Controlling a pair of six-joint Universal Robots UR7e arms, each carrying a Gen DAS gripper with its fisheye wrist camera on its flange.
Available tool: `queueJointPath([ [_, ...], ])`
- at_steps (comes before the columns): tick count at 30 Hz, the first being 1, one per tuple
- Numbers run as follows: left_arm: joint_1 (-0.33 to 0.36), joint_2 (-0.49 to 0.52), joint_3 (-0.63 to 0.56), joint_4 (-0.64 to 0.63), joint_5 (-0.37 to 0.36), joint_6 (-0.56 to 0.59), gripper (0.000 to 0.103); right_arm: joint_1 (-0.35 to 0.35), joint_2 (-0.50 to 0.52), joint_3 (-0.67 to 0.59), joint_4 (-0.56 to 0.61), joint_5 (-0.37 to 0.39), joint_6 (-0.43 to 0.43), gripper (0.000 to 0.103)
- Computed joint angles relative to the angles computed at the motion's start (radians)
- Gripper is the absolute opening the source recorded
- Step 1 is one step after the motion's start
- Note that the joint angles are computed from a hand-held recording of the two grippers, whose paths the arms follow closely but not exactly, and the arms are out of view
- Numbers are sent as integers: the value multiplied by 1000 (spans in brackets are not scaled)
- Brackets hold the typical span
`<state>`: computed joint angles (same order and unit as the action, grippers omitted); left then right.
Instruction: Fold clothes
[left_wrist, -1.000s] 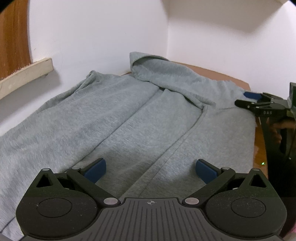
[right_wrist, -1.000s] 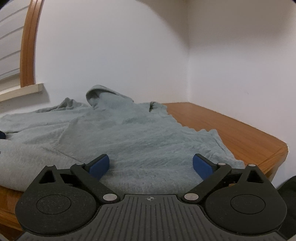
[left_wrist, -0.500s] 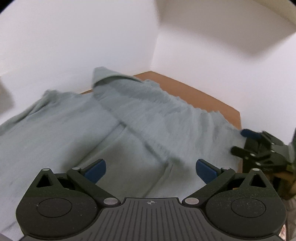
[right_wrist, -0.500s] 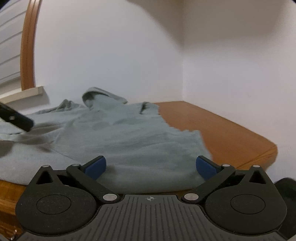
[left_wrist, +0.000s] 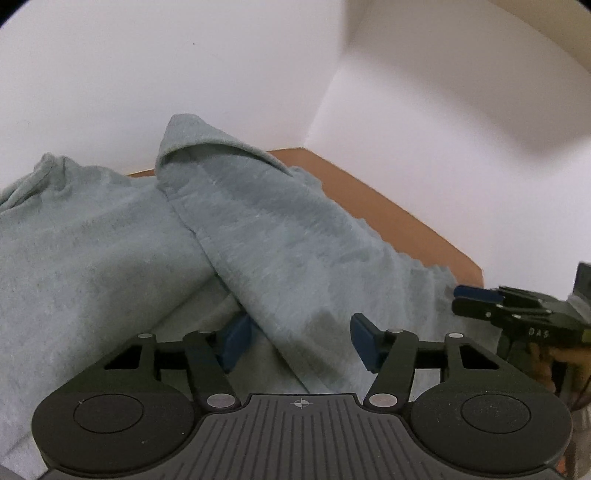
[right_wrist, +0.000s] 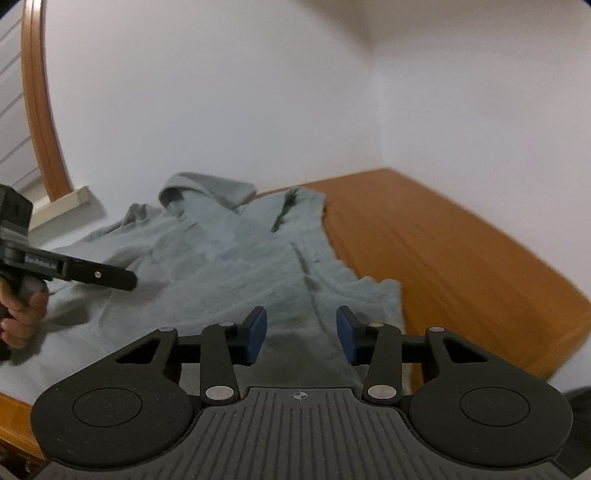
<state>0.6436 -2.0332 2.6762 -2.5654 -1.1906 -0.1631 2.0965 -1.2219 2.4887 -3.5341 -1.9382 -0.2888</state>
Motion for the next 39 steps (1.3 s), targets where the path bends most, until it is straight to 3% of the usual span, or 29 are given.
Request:
queueJointPath([
  [3, 9, 34, 0, -46, 11, -1, 56, -8, 10, -30, 48, 4, 26, 43],
  [6, 7, 60, -4, -65, 31, 2, 40, -13, 25, -53, 63, 18, 37, 42],
  [8, 14, 74, -9, -73, 32, 16, 31, -18, 29, -68, 83, 34, 41, 26],
  [9, 19, 80, -10, -83, 31, 25, 19, -14, 36, -75, 87, 30, 35, 20],
  [10, 28, 84, -11, -89, 24, 33, 15, -9, 43, -81, 88, 24, 28, 12],
  [13, 44, 83, -10, -110, 8, 56, 8, 3, 61, -90, 73, 13, 9, 4],
  [19, 13, 27, 30, -220, -16, 120, 4, 25, 95, -87, -58, 9, -20, 3],
  [23, -27, 0, 57, -296, 44, 111, 4, 49, 132, -104, -128, -12, -46, 3],
  [25, -7, 21, 46, -292, 48, 95, 4, 55, 144, -116, -125, -24, -52, 3],
  [30, 24, 69, 18, -218, 82, 66, 11, 79, 192, -141, -93, -136, -99, 6],
  [31, 28, 72, 12, -196, 89, 53, 22, 83, 199, -139, -104, -155, -101, 11],
  [32, 33, 75, 6, -174, 96, 40, 41, 88, 207, -136, -116, -175, -102, 22],
  [34, 14, 42, 10, -136, 130, 15, 61, 107, 225, -116, -193, -205, -103, 45],
  [39, -66, -134, 18, 44, 179, -28, 71, 119, 227, 7, -419, -148, -115, 46],
])
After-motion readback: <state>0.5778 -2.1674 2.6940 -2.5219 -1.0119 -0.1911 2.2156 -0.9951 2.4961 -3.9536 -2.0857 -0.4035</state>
